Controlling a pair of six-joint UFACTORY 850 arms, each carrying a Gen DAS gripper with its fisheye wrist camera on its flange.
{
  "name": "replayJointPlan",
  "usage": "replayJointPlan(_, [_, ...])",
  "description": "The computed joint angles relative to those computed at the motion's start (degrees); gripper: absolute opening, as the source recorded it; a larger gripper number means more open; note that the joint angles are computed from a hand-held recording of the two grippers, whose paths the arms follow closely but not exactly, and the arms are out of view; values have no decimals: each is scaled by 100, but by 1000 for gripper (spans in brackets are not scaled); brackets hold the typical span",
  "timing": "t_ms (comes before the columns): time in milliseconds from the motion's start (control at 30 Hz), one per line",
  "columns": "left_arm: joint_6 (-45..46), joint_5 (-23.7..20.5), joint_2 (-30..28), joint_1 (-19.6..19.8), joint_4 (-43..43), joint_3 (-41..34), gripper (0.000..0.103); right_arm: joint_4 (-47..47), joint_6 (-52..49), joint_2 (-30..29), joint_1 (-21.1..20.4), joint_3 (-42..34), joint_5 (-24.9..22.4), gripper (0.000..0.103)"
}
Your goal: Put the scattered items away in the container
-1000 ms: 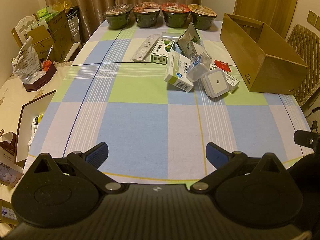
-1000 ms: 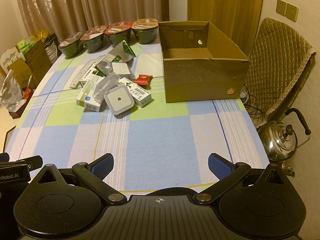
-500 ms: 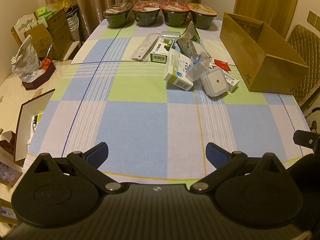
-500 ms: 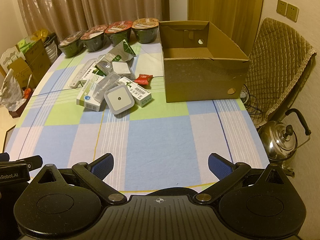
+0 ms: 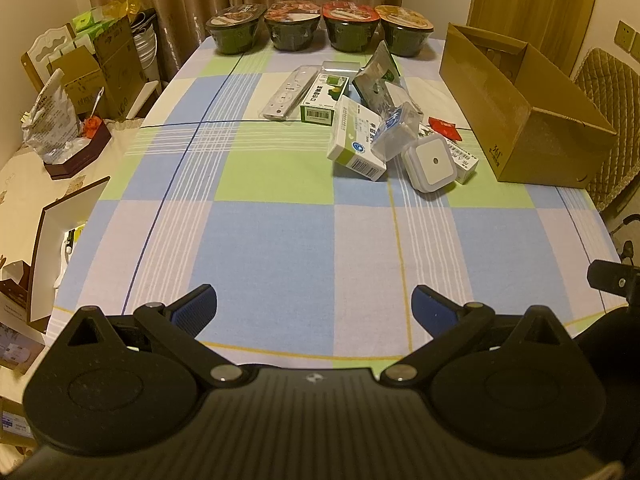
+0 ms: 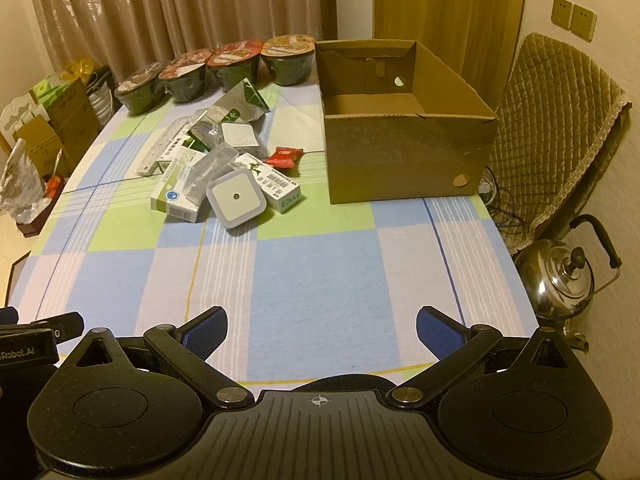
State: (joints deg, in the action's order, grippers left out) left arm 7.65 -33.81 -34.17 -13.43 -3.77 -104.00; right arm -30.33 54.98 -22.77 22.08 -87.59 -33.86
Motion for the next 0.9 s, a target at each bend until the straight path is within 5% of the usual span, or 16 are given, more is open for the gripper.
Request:
replayJointPlan(600, [14,-43,-7,3,12,-22,102,360,-226,-18,-83,-110,-48,103])
replayJointPlan(900, [-23,-209,-79,9,41,-173,102,314,-223,53,-156,-75,358,103])
